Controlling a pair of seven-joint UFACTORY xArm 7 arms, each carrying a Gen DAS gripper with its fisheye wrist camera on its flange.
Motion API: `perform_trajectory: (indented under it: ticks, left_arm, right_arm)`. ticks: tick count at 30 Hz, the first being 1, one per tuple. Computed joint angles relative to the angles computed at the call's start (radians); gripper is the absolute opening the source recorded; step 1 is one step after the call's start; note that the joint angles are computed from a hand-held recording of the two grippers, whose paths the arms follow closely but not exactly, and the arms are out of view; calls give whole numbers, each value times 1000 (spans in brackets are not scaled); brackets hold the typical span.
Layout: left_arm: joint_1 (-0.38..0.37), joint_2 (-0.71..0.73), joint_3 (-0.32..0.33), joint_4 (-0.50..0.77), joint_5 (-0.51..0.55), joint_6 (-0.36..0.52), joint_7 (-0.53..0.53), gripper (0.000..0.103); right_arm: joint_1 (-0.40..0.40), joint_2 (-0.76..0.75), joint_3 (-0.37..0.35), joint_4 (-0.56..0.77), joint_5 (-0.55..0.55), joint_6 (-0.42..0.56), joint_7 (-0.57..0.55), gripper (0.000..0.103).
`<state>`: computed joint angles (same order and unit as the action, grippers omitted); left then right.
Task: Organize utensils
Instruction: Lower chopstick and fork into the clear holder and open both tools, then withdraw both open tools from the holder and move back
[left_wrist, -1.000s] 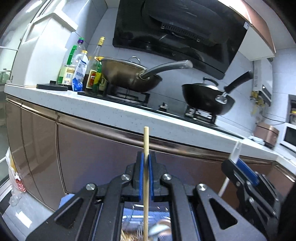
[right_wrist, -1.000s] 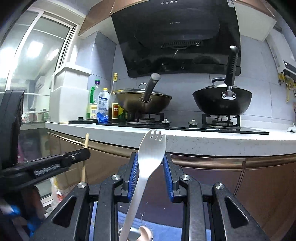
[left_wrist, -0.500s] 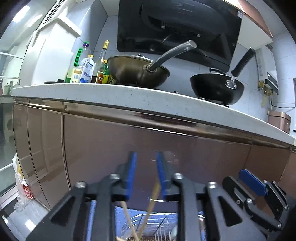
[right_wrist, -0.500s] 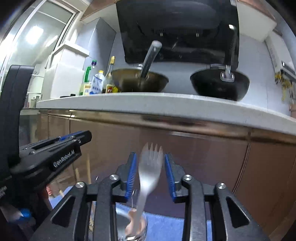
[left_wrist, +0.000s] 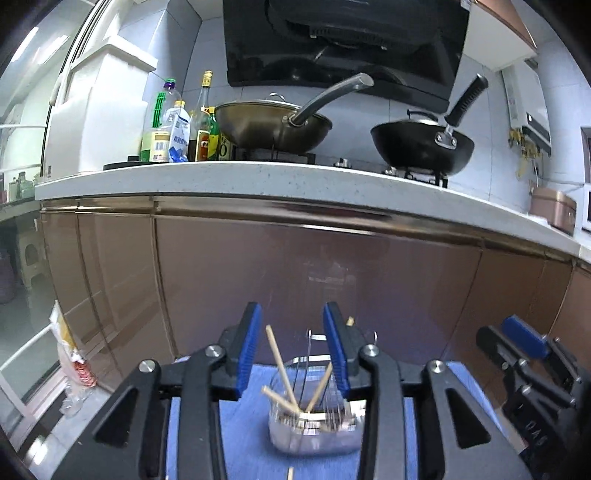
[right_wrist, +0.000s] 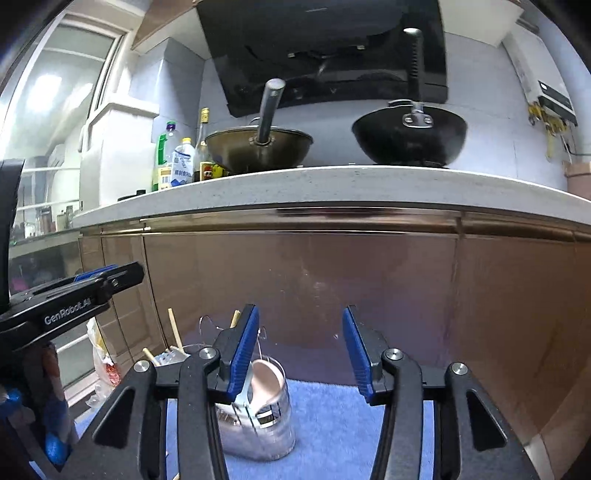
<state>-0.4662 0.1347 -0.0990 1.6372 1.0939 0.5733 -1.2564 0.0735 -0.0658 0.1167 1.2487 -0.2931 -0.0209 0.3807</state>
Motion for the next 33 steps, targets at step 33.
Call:
perform_trajectory:
  ticks: [33]
  left_arm:
    - [176,-505,-285,-446,-166,92,77,44]
  right_arm:
    - [-123,-598,143,-376,125,250,-8,76]
